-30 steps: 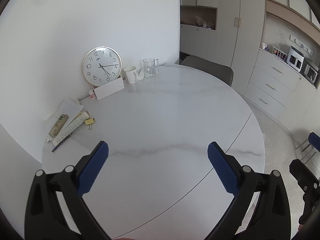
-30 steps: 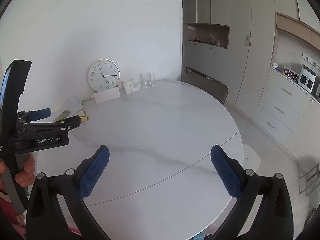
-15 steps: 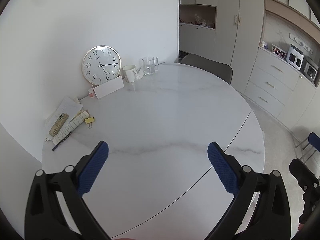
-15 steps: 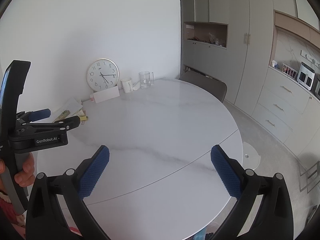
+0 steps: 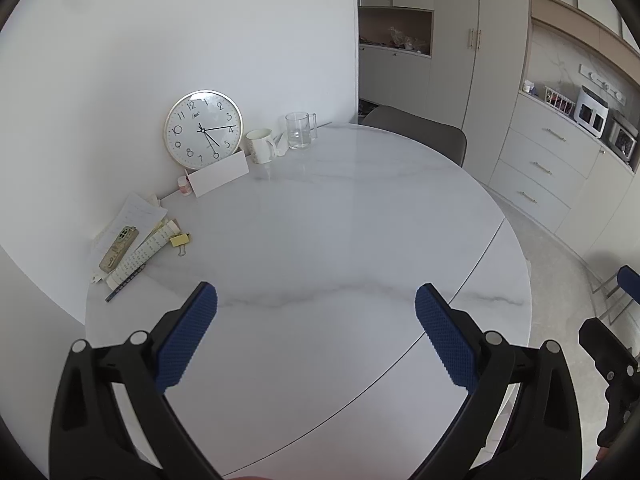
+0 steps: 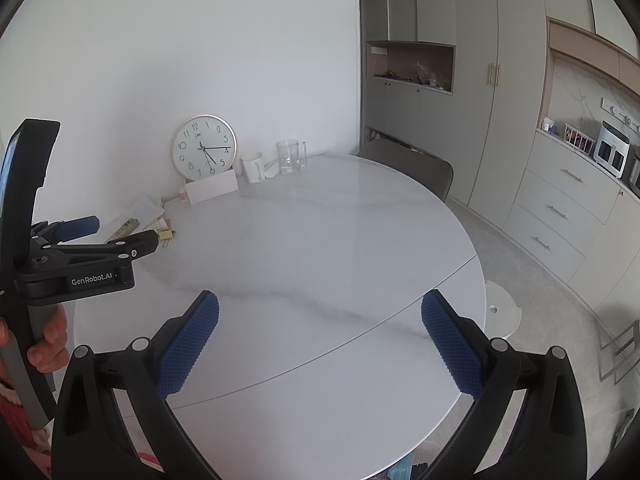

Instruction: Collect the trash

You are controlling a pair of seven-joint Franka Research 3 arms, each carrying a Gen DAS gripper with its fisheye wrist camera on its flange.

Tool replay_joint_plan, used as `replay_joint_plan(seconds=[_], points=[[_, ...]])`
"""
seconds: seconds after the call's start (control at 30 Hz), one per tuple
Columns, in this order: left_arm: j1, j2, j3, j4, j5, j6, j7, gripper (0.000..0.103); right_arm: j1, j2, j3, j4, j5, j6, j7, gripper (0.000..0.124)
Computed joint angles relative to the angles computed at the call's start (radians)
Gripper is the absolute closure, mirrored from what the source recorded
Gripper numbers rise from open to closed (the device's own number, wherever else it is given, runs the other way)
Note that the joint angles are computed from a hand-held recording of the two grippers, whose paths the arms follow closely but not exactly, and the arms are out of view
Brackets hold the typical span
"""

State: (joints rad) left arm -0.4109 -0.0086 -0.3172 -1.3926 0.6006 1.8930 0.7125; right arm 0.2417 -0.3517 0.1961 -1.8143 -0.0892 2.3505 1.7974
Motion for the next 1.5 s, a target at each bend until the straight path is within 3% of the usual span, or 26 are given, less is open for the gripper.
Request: replay_joint_plan(seconds=[1.5], points=[[-0.012, 0.022, 0.004, 0.024, -0.020, -0.017, 0.004, 0.008, -0.002, -0.004, -0.005, -0.020, 0.006, -0.006, -0.006, 0.023]])
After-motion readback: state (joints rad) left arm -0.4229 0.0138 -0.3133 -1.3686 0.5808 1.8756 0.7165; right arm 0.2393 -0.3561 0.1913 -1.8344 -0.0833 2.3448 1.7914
